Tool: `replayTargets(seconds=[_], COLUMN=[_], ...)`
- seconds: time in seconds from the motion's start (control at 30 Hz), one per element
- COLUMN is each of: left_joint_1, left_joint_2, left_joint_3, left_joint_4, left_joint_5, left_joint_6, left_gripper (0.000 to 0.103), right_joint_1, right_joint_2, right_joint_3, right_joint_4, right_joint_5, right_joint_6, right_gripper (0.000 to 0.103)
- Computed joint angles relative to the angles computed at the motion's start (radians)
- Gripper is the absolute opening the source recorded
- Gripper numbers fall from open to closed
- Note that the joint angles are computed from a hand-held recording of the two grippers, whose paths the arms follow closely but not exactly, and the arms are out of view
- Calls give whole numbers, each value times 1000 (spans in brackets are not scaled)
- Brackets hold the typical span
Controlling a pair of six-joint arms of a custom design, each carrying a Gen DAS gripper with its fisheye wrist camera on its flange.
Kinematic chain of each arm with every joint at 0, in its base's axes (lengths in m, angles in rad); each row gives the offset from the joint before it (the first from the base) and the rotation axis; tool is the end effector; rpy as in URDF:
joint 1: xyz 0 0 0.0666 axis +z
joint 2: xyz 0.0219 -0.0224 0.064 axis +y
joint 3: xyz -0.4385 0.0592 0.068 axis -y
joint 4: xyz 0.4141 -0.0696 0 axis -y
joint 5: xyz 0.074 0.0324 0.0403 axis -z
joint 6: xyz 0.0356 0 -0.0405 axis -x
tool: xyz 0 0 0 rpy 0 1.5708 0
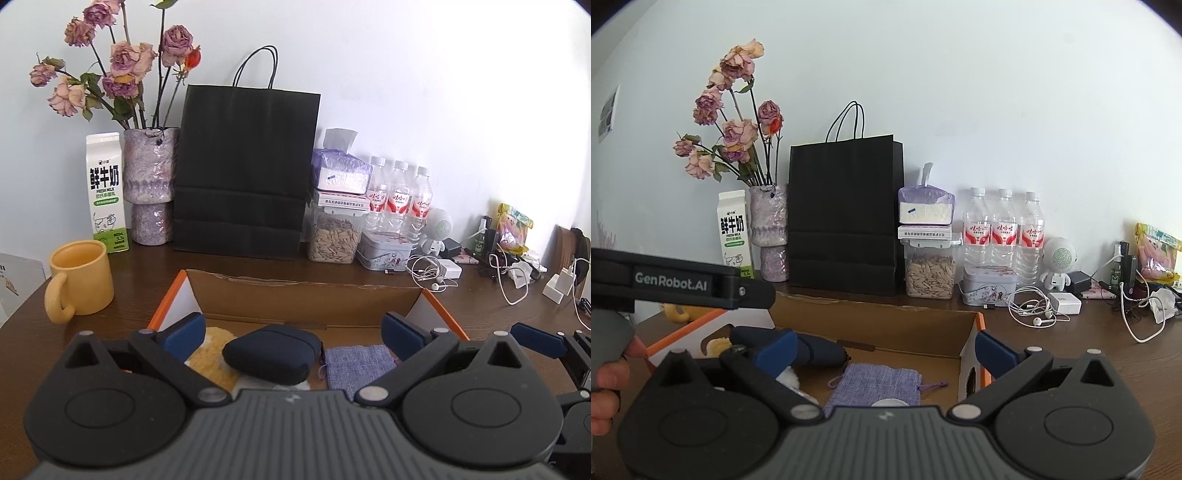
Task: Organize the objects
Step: 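Withdraw both tools from the box toward the remaining items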
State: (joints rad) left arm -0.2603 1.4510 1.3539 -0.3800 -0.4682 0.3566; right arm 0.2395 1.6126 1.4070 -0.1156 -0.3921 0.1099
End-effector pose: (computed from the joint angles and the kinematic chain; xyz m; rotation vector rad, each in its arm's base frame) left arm 0.5288 -0.1246 0.4852 -0.3811 1.9572 0.0837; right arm 0.5942 0.1587 0.4474 -0.5898 1.7982 0.4588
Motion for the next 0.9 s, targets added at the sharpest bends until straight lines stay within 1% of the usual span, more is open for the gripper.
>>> replayTargets(seconds=[0.23,0.6,0.9], left_joint_1=[-18,-63,-113], left_joint_2=[-63,-187,-271], left_joint_3=[-53,-156,-231], left_joint_4=[-26,-79,-148], left_joint_5=[-28,-98,-155], left_joint_6=[22,59,106], left_gripper=[103,103,103], right_joint_1=[-3,-17,-37], right_joint_2=[-65,-178,-252], right_joint_3=[-67,-184,-263], right_joint_4=[-8,-35,-69], right_joint_5=[-1,-9,-22], right_joint_6=[13,32,55], right_gripper=[103,103,103])
